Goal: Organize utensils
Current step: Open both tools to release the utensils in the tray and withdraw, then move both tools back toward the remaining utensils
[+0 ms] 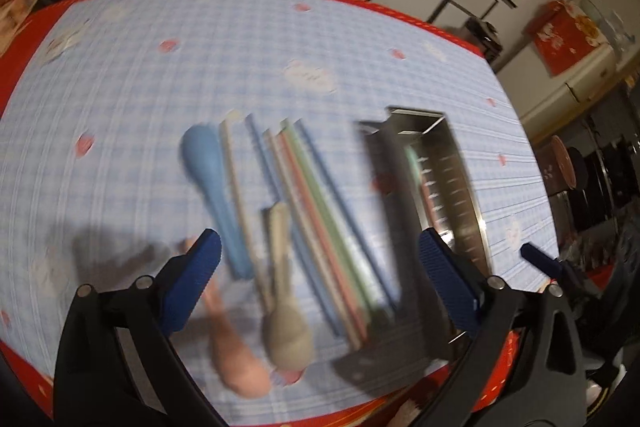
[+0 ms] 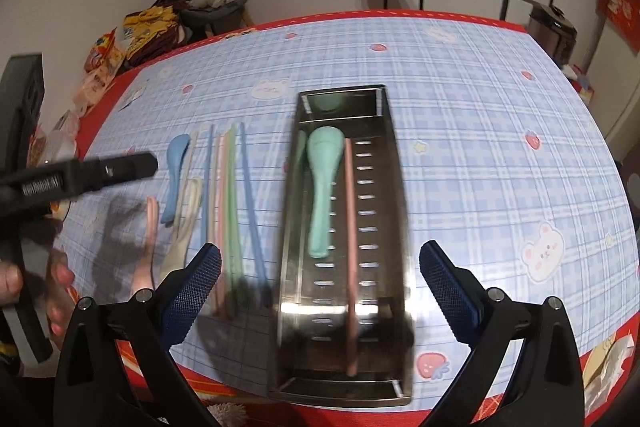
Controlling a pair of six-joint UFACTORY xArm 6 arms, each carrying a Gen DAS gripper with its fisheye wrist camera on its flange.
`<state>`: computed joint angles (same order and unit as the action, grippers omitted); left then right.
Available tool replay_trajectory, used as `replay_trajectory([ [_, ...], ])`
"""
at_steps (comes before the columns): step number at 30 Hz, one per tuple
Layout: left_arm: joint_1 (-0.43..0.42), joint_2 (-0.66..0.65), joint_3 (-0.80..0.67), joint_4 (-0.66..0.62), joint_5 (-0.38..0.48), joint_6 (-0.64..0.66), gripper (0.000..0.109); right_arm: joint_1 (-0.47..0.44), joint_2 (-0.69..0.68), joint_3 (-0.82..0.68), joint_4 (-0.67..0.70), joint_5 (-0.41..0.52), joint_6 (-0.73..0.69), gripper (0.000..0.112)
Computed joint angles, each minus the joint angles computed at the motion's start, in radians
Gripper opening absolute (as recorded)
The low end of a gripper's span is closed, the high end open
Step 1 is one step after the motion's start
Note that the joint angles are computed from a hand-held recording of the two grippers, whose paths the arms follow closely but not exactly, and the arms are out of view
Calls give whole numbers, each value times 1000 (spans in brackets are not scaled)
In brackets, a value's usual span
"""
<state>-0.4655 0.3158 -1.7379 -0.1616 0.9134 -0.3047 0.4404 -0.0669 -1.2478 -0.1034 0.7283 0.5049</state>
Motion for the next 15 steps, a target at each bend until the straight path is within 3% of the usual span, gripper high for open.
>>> replay_trajectory([
  [7,31,-175,281,57,-126,-47,97,54,47,-48,-22,17,-24,97],
  [15,70,-249,430,17,-133,-31,97,86,104,-109,14,34,-65,97],
])
